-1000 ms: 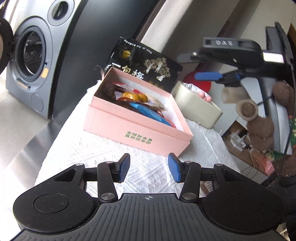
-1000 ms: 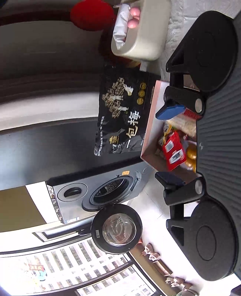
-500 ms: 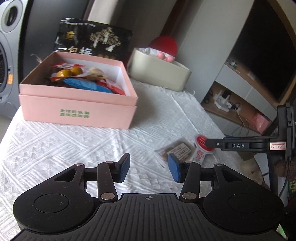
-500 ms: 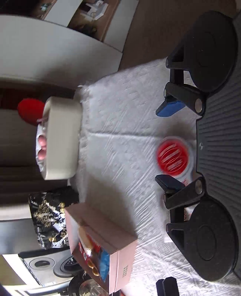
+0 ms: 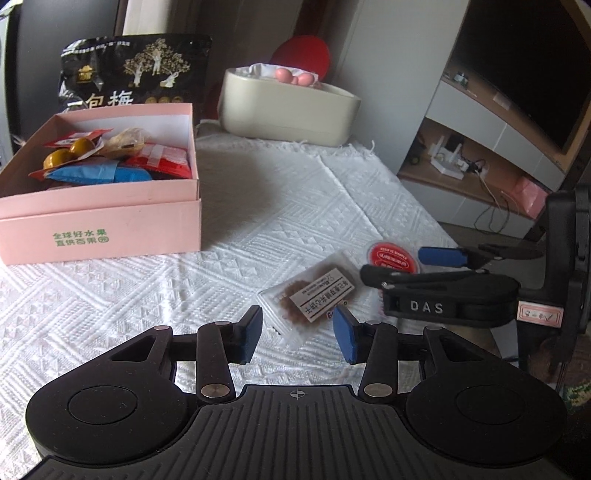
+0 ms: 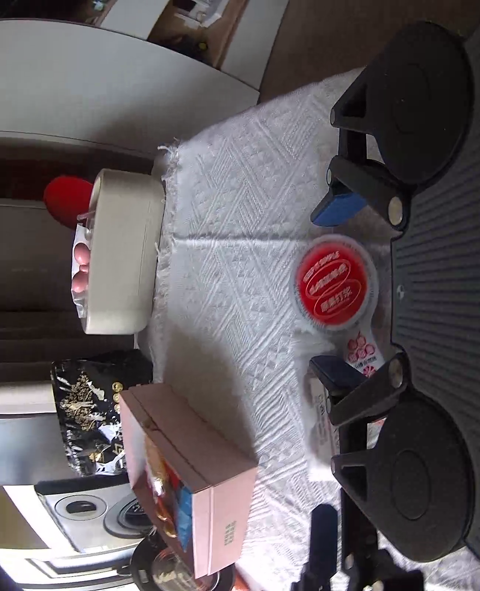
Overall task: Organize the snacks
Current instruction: 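Grasp the clear packet of brown biscuits on the table with the left gripper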
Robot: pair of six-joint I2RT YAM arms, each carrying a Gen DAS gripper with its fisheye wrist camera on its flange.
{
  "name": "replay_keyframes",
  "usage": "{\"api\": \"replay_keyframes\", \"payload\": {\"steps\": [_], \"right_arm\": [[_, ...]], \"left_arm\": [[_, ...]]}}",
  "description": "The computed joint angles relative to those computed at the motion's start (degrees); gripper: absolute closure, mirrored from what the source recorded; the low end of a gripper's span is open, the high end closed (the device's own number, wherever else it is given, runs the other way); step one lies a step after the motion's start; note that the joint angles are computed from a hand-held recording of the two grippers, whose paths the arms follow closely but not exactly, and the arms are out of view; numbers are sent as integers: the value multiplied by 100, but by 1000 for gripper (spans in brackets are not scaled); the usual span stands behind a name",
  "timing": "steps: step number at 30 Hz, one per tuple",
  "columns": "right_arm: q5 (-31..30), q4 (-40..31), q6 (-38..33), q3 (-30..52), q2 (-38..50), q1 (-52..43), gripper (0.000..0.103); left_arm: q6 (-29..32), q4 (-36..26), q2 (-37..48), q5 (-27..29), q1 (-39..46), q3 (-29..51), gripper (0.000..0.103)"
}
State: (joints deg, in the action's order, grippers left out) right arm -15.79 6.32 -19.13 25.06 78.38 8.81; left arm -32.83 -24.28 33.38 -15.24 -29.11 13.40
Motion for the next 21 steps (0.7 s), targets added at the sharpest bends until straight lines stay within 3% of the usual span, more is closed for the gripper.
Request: {"api": "replay_keyframes", "payload": {"steps": [3, 9, 13, 21], "right_arm": [[-238, -206, -211, -69, -133, -602, 23], [-1193, -314, -297, -19, 118, -1640, 17], [-929, -229, -358, -55, 137, -1375, 8], [-1002, -273, -382, -23, 173, -1405, 6]], "left_arm": [[241, 345, 311, -29, 24, 27, 56], [773, 1598, 1878, 244, 488, 228, 56], [977, 1657, 2447, 253, 236, 426, 56], [1335, 1426, 2926, -537, -674, 638, 52]]}}
